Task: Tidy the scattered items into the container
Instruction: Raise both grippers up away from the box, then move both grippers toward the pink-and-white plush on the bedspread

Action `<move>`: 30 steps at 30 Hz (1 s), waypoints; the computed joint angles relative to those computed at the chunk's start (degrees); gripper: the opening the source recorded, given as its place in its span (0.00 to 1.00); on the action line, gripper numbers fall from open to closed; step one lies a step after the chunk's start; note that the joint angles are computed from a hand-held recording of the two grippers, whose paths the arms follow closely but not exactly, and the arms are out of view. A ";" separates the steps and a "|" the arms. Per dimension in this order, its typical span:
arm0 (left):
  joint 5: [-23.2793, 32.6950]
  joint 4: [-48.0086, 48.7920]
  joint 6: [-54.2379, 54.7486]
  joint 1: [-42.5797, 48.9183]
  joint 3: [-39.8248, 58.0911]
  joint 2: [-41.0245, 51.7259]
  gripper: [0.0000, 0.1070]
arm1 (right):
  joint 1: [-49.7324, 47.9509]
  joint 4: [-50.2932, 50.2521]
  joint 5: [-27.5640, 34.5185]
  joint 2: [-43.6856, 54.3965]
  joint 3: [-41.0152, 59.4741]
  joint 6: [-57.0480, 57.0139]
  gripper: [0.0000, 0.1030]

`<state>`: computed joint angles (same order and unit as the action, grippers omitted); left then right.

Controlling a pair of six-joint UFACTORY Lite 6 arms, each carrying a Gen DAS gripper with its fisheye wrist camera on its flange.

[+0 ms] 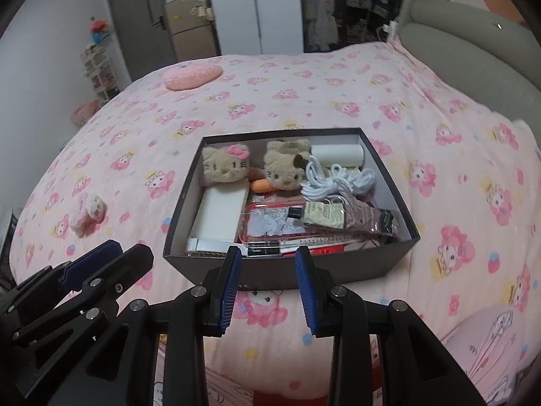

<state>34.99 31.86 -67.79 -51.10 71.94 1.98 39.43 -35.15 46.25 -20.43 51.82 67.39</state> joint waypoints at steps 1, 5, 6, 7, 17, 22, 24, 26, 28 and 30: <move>-0.29 -0.08 -0.02 0.26 -0.74 -0.60 0.31 | 0.33 0.06 -0.08 0.32 0.21 0.24 0.29; 0.28 0.35 0.23 0.93 -2.74 -2.46 0.31 | 1.92 -0.69 -0.12 2.44 1.37 1.41 0.29; 0.23 0.17 0.46 1.28 -3.34 -3.00 0.31 | 2.21 -0.75 -0.33 3.01 1.69 1.52 0.29; 0.10 -0.19 0.76 1.80 -4.15 -3.71 0.31 | 2.57 -0.83 -0.96 3.77 2.06 1.55 0.29; -0.14 -2.55 3.61 9.88 -14.98 -14.22 0.31 | 8.68 -2.87 -2.26 16.88 12.79 1.82 0.28; -0.43 -5.13 6.20 16.12 -19.18 -18.59 0.31 | 9.66 -0.95 -4.55 24.97 20.44 -1.73 0.28; -1.32 -7.59 8.92 19.70 -21.45 -20.96 0.31 | 9.98 0.60 -5.84 28.09 23.52 -3.62 0.28; -1.66 -9.45 11.64 22.88 -23.28 -22.95 0.31 | 10.43 2.26 -6.96 32.02 27.39 -6.13 0.28; -2.18 -11.46 14.59 26.33 -25.06 -24.35 0.31 | 10.95 3.53 -7.13 35.74 31.15 -8.38 0.28; -3.14 -14.55 18.93 30.19 -26.53 -25.16 0.31 | 10.95 6.34 -7.44 39.77 35.37 -12.40 0.28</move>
<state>31.84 17.31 -48.85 -20.91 45.40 -23.18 50.38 -28.82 38.81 19.34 87.19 55.00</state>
